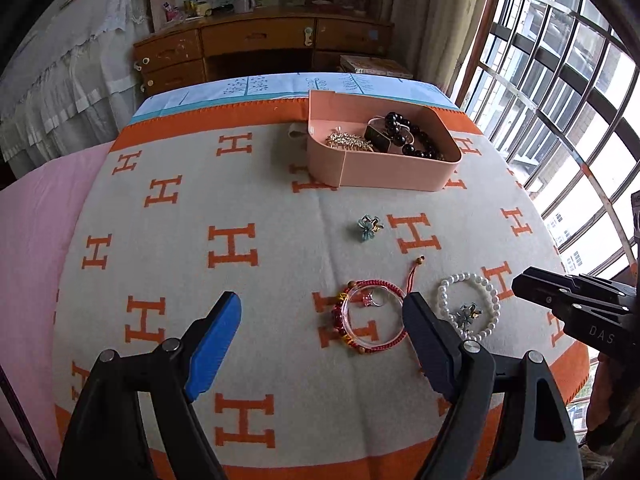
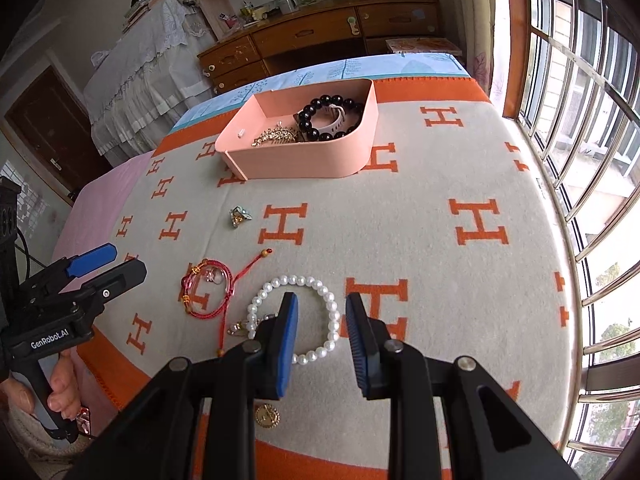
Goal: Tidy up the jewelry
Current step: 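Grasp the red string bracelet with the left tool while the right tool grasps the pearl bracelet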
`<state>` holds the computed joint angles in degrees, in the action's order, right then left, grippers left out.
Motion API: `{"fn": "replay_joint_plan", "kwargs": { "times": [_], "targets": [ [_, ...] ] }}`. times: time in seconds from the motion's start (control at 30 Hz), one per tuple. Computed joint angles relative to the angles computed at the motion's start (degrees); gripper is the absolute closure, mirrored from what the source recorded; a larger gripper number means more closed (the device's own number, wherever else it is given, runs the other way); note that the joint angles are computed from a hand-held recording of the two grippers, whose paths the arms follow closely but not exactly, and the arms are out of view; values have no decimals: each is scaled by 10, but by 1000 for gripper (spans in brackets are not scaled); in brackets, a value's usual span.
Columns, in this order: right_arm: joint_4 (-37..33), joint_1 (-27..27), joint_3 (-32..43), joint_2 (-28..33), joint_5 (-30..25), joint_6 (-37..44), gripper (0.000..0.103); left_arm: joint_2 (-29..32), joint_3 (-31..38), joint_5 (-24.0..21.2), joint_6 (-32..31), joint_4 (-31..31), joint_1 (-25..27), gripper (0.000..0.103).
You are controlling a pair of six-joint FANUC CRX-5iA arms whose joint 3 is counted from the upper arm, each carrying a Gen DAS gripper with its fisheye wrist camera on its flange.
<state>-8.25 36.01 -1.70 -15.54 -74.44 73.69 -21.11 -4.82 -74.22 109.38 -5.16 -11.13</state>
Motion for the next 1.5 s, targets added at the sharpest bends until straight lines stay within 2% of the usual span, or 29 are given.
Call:
{"fn": "replay_joint_plan", "kwargs": {
  "times": [0.1, 0.27, 0.47, 0.5, 0.57, 0.67, 0.77, 0.93, 1.1, 1.23, 1.3, 1.33, 1.5],
  "targets": [
    [11, 11, -11, 7, -1, 3, 78, 1, -13, 0, -23, 12, 12, 22],
    [27, 30, -26, 16, -3, 20, 78, 18, -10, -11, -47, -8, -4, 22],
    [102, 77, -71, -6, 42, 22, 79, 39, -3, -14, -77, -7, -9, 22],
    [116, 85, -79, -10, 49, 19, 81, 43, -2, -13, -82, -6, -9, 22],
    [135, 94, -92, -16, 58, 11, 94, 52, 1, -14, -95, 1, -5, 22],
    [95, 66, -78, -13, 58, 28, 94, 69, 9, -20, -113, 12, 4, 22],
    [69, 49, -69, -10, 56, 41, 94, 89, 20, -36, -135, 23, 15, 34],
    [74, 56, -74, -14, 61, 38, 94, 118, 43, -66, -171, 23, 19, 53],
    [58, 45, -71, -13, 61, 46, 94, 138, 65, -84, -191, 16, 11, 60],
    [49, 39, -69, -13, 61, 50, 94, 158, 86, -100, -211, 19, 3, 74],
    [46, 37, -69, -14, 61, 52, 94, 167, 99, -110, -211, 14, -4, 78],
    [44, 35, -69, -14, 61, 53, 94, 171, 102, -113, -212, 18, -5, 85],
    [38, 32, -68, -14, 62, 55, 94, 171, 97, -117, -204, 36, 1, 93]
  ]
}}
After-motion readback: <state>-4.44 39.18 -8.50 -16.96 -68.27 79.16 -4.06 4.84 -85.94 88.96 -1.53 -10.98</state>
